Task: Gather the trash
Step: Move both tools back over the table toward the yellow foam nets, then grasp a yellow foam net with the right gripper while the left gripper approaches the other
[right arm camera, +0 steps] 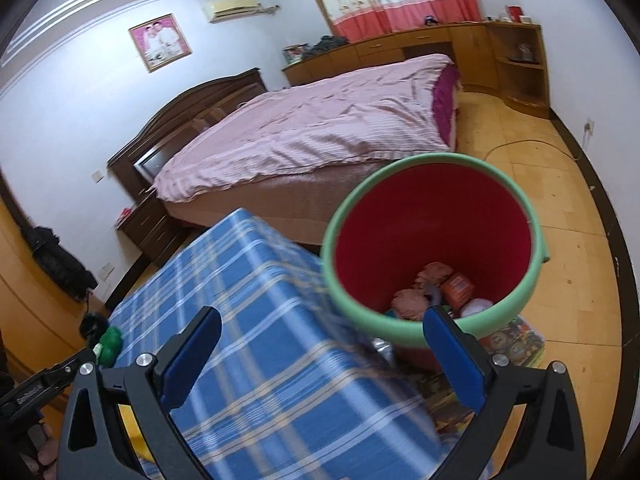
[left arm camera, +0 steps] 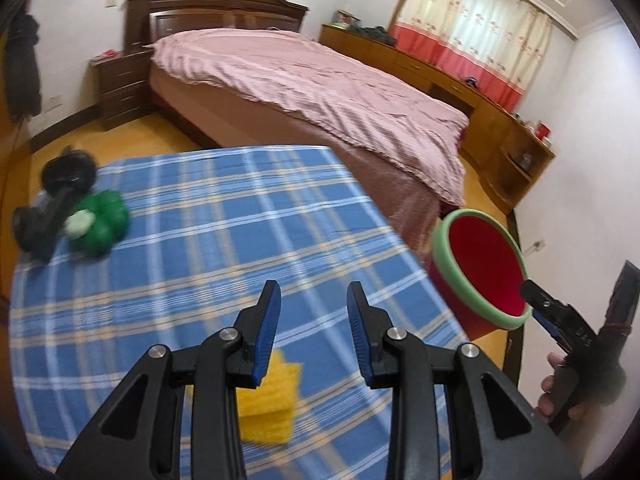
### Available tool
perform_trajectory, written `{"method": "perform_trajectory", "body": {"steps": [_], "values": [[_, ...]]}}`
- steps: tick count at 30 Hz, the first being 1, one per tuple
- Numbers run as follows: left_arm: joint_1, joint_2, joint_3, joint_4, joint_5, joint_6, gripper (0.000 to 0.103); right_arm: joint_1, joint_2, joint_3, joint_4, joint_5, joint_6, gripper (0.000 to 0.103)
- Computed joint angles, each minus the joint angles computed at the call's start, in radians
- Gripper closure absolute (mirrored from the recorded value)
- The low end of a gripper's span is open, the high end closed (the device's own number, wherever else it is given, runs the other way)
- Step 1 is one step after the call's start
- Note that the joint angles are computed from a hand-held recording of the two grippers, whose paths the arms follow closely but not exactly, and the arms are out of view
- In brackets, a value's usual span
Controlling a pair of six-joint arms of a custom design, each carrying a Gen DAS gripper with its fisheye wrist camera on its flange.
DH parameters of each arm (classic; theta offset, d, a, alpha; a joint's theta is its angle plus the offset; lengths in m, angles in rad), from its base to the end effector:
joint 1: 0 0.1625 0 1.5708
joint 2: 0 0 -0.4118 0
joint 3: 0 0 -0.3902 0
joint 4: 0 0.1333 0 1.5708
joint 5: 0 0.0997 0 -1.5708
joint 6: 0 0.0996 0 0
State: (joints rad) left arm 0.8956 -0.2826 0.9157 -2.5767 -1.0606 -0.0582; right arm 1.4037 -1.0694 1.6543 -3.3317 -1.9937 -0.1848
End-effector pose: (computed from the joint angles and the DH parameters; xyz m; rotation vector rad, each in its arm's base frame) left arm -0.3796 -0.7652 0.0018 0.6948 2.6186 -0.7294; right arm -0.0162 -0.6518 0.3653 -0.2948 -2.1985 1.3588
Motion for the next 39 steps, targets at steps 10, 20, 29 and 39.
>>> {"method": "perform_trajectory", "body": {"steps": [10, 20, 29, 39], "values": [[0.041, -0.137, 0.201, -0.104, 0.056, -0.056, 0.069, 0.087, 0.054, 0.009, 0.037, -0.001, -0.028, 0.0], [0.082, -0.225, 0.339, -0.153, 0.103, -0.126, 0.069, 0.147, 0.121, -0.008, 0.084, -0.009, -0.061, 0.0], [0.119, -0.248, 0.386, -0.145, 0.11, -0.188, 0.069, 0.158, 0.195, -0.077, 0.206, 0.003, -0.041, 0.0], [0.133, -0.242, 0.389, -0.143, 0.135, -0.194, 0.069, 0.176, 0.291, -0.167, 0.347, -0.003, -0.087, 0.012]]}}
